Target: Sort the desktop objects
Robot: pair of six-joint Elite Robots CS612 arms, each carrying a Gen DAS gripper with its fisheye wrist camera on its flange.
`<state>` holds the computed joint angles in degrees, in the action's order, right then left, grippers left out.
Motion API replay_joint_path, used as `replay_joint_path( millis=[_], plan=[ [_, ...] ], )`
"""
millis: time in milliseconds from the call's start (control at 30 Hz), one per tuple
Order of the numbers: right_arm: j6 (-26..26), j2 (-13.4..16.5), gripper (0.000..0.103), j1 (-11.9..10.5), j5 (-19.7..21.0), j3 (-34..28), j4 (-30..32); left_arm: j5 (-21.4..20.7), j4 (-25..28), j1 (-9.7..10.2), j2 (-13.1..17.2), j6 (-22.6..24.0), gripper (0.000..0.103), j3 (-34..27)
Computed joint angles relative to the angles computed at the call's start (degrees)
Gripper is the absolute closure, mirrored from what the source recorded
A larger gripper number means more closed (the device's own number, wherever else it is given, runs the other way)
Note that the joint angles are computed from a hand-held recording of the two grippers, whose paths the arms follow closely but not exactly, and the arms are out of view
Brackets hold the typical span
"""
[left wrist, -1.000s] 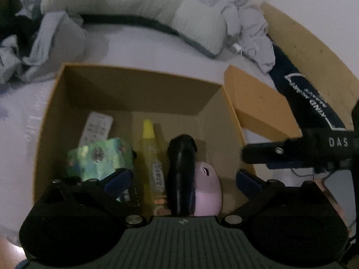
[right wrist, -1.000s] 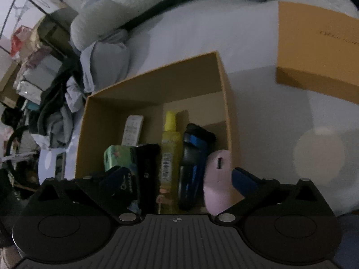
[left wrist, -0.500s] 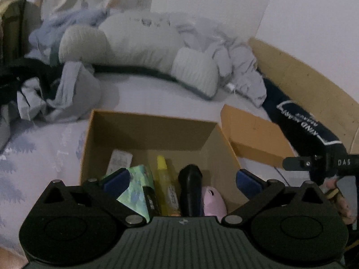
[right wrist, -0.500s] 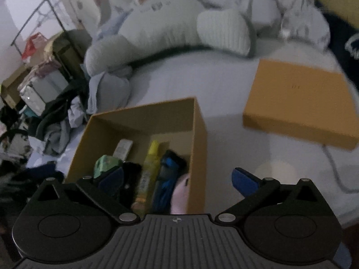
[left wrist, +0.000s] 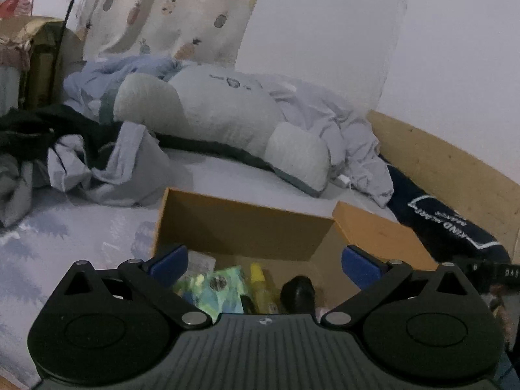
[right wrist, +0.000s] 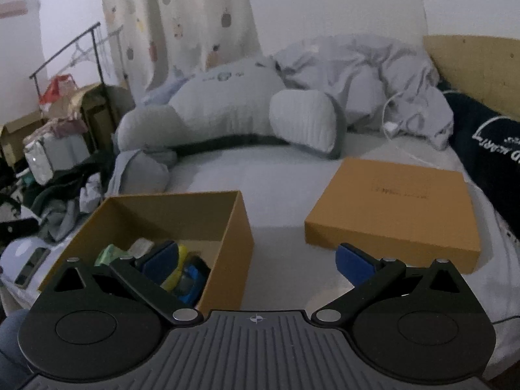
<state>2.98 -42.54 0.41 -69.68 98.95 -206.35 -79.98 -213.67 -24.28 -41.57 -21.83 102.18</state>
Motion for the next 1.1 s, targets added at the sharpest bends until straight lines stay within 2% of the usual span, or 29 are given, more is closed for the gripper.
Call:
replay_joint_path(
  millis=[200, 300, 467, 700, 900, 1100],
  plan=[
    [-1.0, 0.4, 0.0, 0.7, -2.9, -0.4, 0.0, -0.7, 3.0, -0.5, 0.1, 2.9, 0.0, -0.4],
    [-0.3, 0.4, 0.0, 0.6, -2.8, -0.4, 0.8, -0.5, 3.7, -0.71, 0.1, 3.6, 0.0, -0.3],
    [0.3, 0.4, 0.0, 0.6, -2.7, -0.2, 1.5, 0.2, 6.0, -0.99, 0.0, 1.4, 0.0, -0.4],
    [-0.3, 0.2, 0.0, 0.6, -2.8, 0.0, 2.8, -0.4, 7.8, -1.2, 0.1, 2.0, 0.0, -0.6],
    [3.1, 0.3, 0.0, -0.1, -1.2, 0.0, 2.3, -0.3, 9.5, -1.59, 0.0, 1.1, 0.0, -0.9],
    [5.2, 0.1, 0.0, -0.9, -2.2, 0.1, 1.5, -2.3, 11.1, -2.08, 0.0, -0.2, 0.0, -3.0]
  ],
)
